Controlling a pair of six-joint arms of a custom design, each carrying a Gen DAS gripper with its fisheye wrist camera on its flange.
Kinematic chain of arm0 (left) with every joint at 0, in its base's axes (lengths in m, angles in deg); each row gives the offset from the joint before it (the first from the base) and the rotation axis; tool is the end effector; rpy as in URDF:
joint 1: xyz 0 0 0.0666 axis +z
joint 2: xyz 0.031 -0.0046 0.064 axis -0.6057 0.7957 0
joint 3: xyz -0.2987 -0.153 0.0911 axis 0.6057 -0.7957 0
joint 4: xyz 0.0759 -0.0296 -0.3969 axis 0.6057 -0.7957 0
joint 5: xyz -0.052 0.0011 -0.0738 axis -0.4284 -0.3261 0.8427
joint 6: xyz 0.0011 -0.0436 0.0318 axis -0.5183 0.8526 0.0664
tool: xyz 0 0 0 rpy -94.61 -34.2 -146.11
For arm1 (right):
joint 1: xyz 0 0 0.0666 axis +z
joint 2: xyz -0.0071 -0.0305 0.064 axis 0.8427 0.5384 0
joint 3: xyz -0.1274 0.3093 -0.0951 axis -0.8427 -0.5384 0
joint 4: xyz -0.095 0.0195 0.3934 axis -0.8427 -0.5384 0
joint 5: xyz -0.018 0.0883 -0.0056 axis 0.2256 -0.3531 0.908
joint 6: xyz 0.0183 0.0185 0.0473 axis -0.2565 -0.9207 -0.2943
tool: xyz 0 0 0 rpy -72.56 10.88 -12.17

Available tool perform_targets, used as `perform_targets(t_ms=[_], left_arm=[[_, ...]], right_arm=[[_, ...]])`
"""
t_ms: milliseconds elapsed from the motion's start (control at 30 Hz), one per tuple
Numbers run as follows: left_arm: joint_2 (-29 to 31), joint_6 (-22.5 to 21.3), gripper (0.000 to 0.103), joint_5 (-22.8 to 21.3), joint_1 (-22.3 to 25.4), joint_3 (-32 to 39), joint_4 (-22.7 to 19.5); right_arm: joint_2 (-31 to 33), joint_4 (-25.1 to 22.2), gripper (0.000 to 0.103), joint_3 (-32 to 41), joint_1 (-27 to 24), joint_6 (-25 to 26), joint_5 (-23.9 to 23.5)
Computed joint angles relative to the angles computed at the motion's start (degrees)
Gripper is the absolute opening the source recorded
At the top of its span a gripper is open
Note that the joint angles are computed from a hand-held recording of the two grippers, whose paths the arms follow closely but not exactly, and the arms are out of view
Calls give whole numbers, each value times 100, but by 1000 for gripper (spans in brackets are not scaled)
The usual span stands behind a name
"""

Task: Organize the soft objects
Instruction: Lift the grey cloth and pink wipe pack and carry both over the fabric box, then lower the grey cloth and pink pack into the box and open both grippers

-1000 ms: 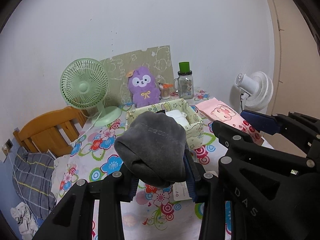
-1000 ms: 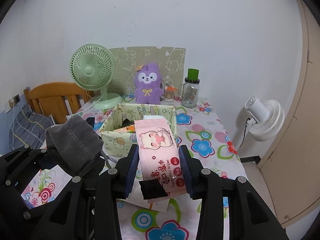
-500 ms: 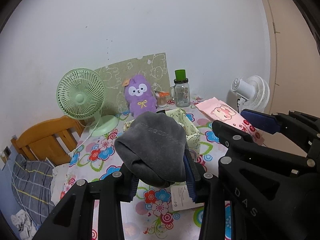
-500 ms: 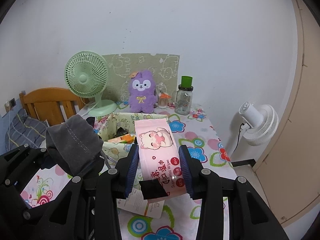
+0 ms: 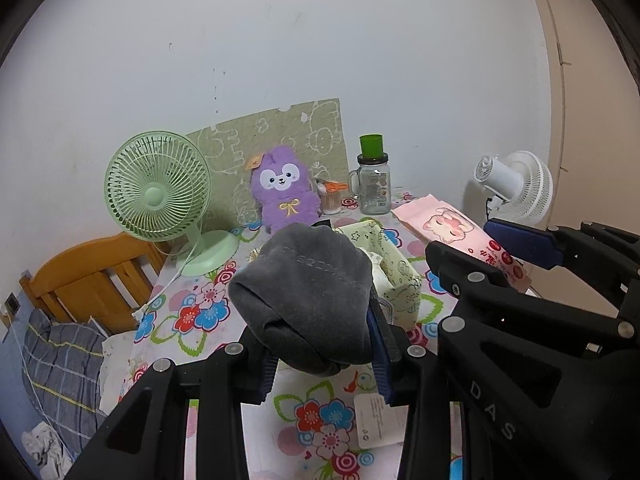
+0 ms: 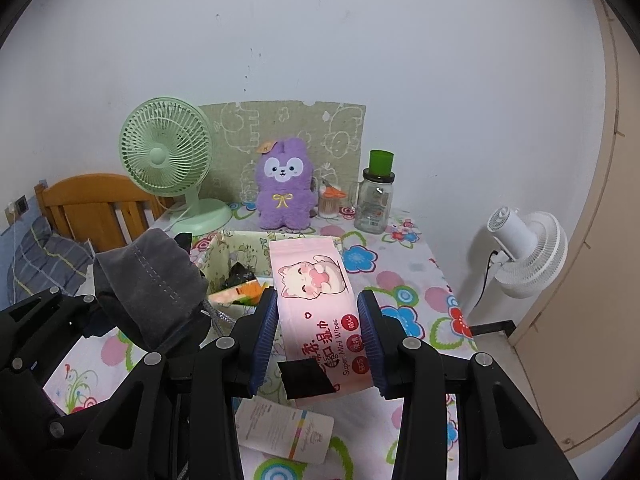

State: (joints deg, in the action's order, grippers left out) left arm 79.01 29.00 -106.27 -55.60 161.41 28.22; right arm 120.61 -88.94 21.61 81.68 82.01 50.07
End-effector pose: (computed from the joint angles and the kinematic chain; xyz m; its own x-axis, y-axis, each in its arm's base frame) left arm 0.5100 -0.1544 0.3977 -0.5647 0.0916 -0.8202 -0.0689 0.9851 0.1574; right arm 0.5474 0.2430 0.4082 -0.4998 -0.2023 -0.8422 -0.3363 0.9414 -0.0266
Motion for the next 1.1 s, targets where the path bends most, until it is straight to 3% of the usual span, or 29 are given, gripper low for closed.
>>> perform_targets(t_ms=[933,1100], left_arm=[[1637,-287,40,604,709,1436,-142],[1821,-305,43,684,800,1570,-169]], right_arm=[[2137,-723,44,2422,-20,35,-46],[2422,-604,44,2685,5,102,-45]])
